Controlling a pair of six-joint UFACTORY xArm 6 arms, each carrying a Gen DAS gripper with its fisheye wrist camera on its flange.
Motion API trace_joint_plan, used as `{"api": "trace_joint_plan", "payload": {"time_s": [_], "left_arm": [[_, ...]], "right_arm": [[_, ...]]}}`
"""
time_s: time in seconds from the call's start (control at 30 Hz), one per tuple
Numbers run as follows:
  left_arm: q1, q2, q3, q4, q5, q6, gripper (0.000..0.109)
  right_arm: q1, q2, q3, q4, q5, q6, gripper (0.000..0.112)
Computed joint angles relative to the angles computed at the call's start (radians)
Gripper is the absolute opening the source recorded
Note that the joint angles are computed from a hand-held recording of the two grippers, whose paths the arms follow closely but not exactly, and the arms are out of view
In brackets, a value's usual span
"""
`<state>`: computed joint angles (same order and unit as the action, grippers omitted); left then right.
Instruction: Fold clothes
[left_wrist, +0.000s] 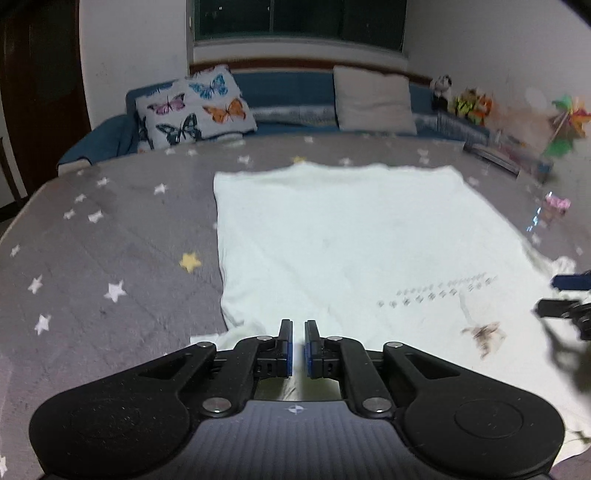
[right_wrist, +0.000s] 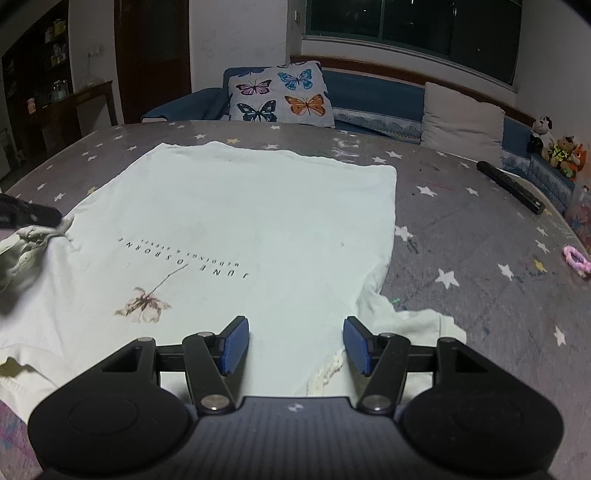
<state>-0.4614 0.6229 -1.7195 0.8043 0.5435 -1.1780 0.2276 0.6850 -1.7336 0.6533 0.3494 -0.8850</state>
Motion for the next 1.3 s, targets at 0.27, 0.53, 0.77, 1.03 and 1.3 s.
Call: {"api": "trace_joint_plan", "payload": {"time_s": [0.27,0.53,0.77,1.03,1.3], "left_arm": [[0.007,-0.076,0.105,0.067,0.029,-0.119,0.008],[-0.038,-0.102,0.134,0.138,0.052,-0.125,0.031],[-0.082,-0.167,0.224,0.193,0.097,-0.153,0.046],[-0.117,-0.309,0.403,0.246,0.141,-0.365,0.054],[-0.144,-0.384,0.494,0.245,0.177,-0.447,0.054]], "right_arm": [[-0.026,-0.032,0.059,0.019,-0.017,0.0,0.059],[-0.03,-0.091,0.131,0.135,-0.005,-0.103,0.059],[-0.01,-0.177,0.235,0.216,-0.001,-0.261,0.059],[0.038,-0.271,0.305,0.378,0.111,-0.53,0.059],[0.108,-0.309,0.324,0.41,0.296,-0.7,0.059]]}}
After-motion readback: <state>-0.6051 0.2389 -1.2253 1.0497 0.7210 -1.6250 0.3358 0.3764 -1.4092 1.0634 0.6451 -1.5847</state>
